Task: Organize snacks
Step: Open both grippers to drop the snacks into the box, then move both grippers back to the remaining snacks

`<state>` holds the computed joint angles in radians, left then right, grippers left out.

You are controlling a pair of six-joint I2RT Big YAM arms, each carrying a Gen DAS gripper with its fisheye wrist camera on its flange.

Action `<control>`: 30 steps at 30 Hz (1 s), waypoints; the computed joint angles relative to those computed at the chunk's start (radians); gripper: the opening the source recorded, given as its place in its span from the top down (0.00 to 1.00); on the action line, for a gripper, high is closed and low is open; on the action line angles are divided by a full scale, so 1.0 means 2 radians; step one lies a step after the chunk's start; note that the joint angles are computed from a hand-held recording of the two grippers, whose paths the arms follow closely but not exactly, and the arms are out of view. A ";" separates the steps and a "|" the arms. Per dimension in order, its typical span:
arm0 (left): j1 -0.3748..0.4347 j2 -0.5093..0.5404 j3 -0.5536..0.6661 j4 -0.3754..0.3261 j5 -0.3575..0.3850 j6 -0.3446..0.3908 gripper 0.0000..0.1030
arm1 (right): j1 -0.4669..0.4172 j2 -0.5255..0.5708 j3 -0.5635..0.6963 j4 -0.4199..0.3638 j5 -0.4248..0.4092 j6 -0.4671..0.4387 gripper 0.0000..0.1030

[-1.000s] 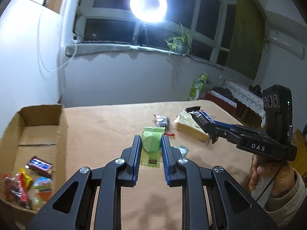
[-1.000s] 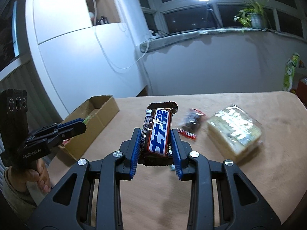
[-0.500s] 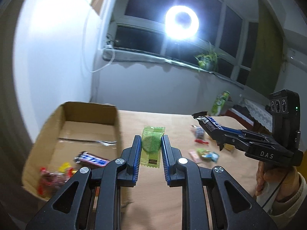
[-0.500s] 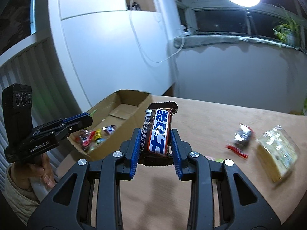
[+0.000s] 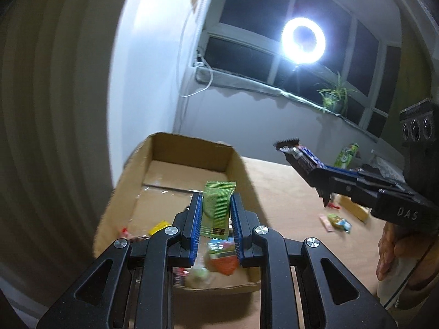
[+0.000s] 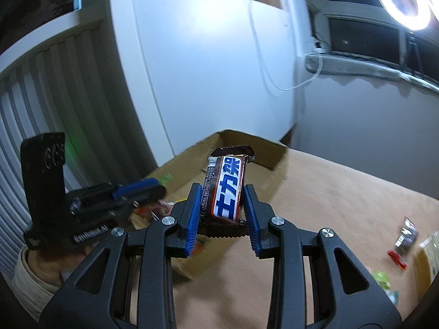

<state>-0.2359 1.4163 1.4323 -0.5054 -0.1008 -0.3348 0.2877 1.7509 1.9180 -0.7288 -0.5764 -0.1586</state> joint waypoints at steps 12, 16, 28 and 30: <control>0.005 -0.007 -0.019 -0.013 -0.047 -0.020 0.28 | 0.024 0.029 0.025 0.008 0.023 -0.007 0.34; 0.002 -0.015 -0.024 -0.019 -0.066 -0.014 0.27 | 0.016 0.003 -0.017 0.034 0.040 -0.010 0.29; -0.011 -0.032 -0.027 -0.033 -0.101 -0.010 0.24 | 0.004 -0.072 -0.144 0.126 0.097 -0.015 0.00; -0.014 -0.032 -0.026 -0.033 -0.103 -0.008 0.24 | 0.003 -0.079 -0.156 0.128 0.097 -0.018 0.00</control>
<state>-0.2635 1.3527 1.3803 -0.5706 -0.3065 -0.3508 0.2933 1.5931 1.6050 -0.4731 -0.3815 -0.1950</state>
